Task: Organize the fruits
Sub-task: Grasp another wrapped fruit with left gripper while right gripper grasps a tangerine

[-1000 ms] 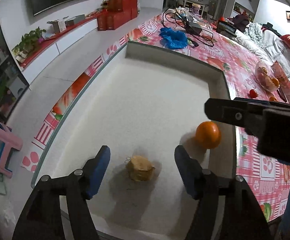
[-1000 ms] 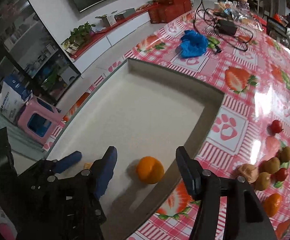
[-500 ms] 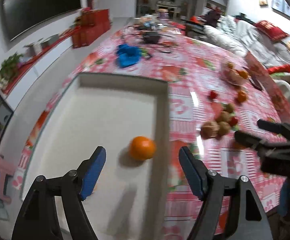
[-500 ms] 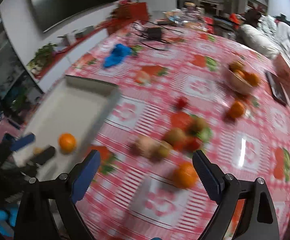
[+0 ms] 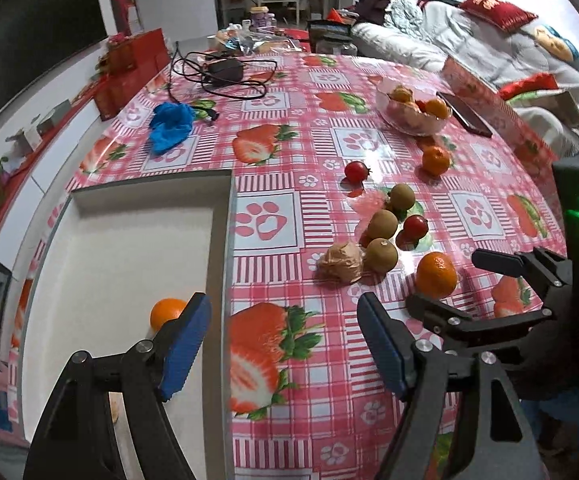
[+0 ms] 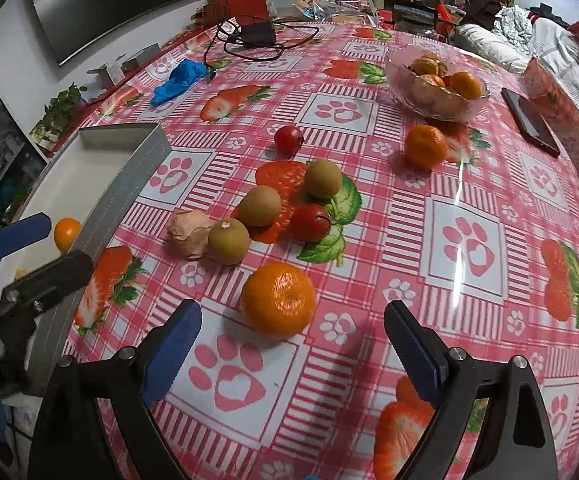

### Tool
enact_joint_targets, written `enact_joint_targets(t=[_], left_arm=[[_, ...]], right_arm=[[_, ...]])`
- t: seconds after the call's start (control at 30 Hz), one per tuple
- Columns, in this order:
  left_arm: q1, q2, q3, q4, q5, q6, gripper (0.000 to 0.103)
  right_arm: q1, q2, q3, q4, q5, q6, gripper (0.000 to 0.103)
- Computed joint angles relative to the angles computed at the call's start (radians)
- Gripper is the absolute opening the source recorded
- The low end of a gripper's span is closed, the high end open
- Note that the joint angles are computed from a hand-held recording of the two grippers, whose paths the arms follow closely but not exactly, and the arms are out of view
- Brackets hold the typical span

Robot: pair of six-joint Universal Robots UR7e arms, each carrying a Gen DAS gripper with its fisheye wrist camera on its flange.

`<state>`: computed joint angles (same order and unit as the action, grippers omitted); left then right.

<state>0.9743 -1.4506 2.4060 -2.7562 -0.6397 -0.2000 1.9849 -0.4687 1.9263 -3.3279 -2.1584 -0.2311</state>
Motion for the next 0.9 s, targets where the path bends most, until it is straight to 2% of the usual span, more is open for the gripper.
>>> enact_joint_targets(t=[0.03, 0.1, 0.13, 0.23, 0.3, 0.33, 0.53, 0.73, 0.83, 0.9], left_arm=[[0.002, 0.006, -0.003, -0.003, -0.002, 0.008, 0.079], [0.011, 0.021, -0.014, -0.004, -0.005, 0.018, 0.079], [0.014, 0.028, -0.018, -0.003, -0.007, 0.022, 0.079], [0.022, 0.049, -0.031, 0.002, -0.009, 0.028, 0.079], [0.027, 0.066, -0.039, -0.002, -0.010, 0.033, 0.079], [0.031, 0.078, -0.045, -0.005, -0.011, 0.038, 0.079], [0.052, 0.161, -0.082, -0.058, -0.016, 0.088, 0.079], [0.080, 0.238, -0.128, -0.075, -0.017, 0.126, 0.078], [0.096, 0.252, -0.140, -0.086, -0.036, 0.123, 0.075], [0.104, 0.253, -0.147, -0.094, -0.058, 0.119, 0.067]], right_arm=[[-0.002, 0.004, -0.004, -0.001, 0.005, -0.003, 0.092], [-0.004, 0.011, -0.017, 0.010, 0.012, -0.007, 0.065], [-0.008, 0.015, -0.025, 0.026, 0.015, -0.004, 0.062], [-0.009, 0.025, -0.033, 0.006, 0.016, -0.028, 0.061], [-0.009, 0.030, -0.037, -0.004, 0.008, -0.039, 0.041], [-0.012, 0.029, -0.035, -0.009, 0.013, -0.046, 0.039], [-0.042, -0.009, 0.004, -0.024, 0.071, -0.030, 0.039], [-0.059, -0.044, 0.044, -0.034, 0.086, -0.021, 0.039], [-0.068, -0.061, 0.063, -0.040, 0.097, -0.014, 0.039], [-0.073, -0.069, 0.073, -0.046, 0.099, -0.013, 0.039]])
